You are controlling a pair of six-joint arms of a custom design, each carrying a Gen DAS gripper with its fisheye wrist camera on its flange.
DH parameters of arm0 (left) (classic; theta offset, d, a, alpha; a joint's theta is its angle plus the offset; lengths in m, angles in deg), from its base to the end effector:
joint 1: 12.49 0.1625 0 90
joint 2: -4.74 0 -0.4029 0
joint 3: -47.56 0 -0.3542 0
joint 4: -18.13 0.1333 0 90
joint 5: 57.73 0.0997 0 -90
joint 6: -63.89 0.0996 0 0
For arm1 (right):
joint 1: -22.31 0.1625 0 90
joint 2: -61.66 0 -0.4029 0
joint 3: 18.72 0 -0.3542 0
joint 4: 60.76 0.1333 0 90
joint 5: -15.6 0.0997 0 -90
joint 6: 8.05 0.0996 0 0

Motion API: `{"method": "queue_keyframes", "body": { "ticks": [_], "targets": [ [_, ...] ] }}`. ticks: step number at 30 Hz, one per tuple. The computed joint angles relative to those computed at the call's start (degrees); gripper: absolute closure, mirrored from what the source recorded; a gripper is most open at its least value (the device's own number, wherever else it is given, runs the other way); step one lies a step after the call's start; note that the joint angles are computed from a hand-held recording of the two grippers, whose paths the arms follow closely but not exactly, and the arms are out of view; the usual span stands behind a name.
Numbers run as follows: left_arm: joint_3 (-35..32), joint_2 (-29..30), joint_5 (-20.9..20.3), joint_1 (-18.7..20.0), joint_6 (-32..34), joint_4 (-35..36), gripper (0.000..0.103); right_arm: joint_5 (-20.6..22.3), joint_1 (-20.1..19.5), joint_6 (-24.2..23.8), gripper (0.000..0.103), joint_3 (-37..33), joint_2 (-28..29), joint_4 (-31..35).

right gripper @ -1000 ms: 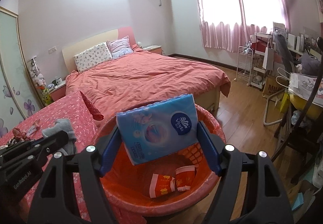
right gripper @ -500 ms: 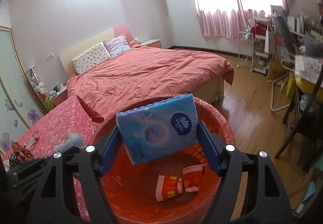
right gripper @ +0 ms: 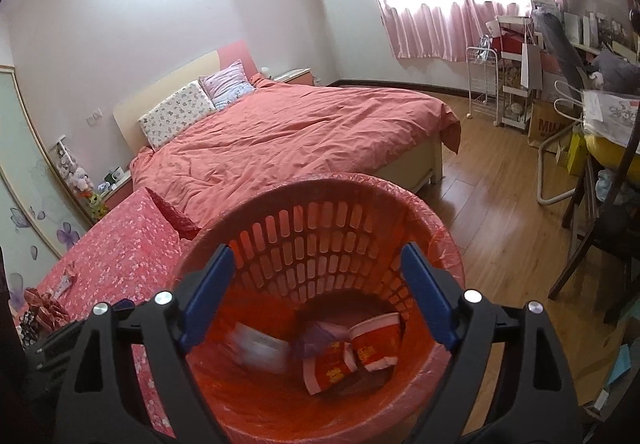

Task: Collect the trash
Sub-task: 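Carry the tissue pack and sock over the basket and release both, then grasp the white tissue with the left tool while the right tool grasps the black floral cloth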

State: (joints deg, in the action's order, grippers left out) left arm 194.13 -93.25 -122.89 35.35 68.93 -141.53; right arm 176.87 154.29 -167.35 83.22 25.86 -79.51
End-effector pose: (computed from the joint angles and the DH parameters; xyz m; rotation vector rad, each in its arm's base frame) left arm -0.0741 -0.3428 0.2474 1.0043 2.5822 -0.6823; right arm 0.3088 -0.2849 -0.0168 -0.1802 -2.0688 1.4119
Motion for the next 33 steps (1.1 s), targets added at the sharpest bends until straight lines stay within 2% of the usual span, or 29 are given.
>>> {"method": "queue_keyframes", "body": {
  "ticks": [5, 8, 16, 19, 23, 28, 32, 33],
  "targets": [
    [-0.31, -2.85, 2.19, -0.66, -0.40, 1.54, 0.056, 1.33, 1.43, 1.69, 0.020, -1.62, 1.11, 3.36],
    [-0.03, -6.75, 4.93, -1.41, -0.97, 4.24, 0.056, 2.00, 2.73, 2.45, 0.020, -3.32, 1.91, 5.92],
    [-0.43, -24.16, 16.07, -4.81, -3.05, 20.79, 0.054, 0.44, 7.85, 3.49, 0.021, -13.44, 7.63, 15.53],
    [-2.37, -29.54, 19.27, -3.88, -3.66, 26.60, 0.053, -1.28, 9.60, 3.62, 0.023, -19.28, 11.23, 19.94],
    [-5.22, -32.61, 23.65, 0.16, -1.52, 27.10, 0.050, -4.48, 11.37, 4.26, 0.026, -27.34, 16.33, 26.16],
    [-8.83, -30.42, 26.52, 9.80, 5.35, 17.34, 0.049, -7.65, 13.13, 3.69, 0.028, -40.10, 24.64, 34.73],
    [-12.19, -24.79, 23.77, 18.72, 9.65, 8.55, 0.049, -9.16, 13.83, 2.86, 0.029, -50.61, 31.34, 40.97],
    [-12.52, -24.07, 23.39, 19.57, 9.43, 8.05, 0.049, -9.55, 13.92, 2.67, 0.030, -53.06, 32.78, 42.42]
  ]
}}
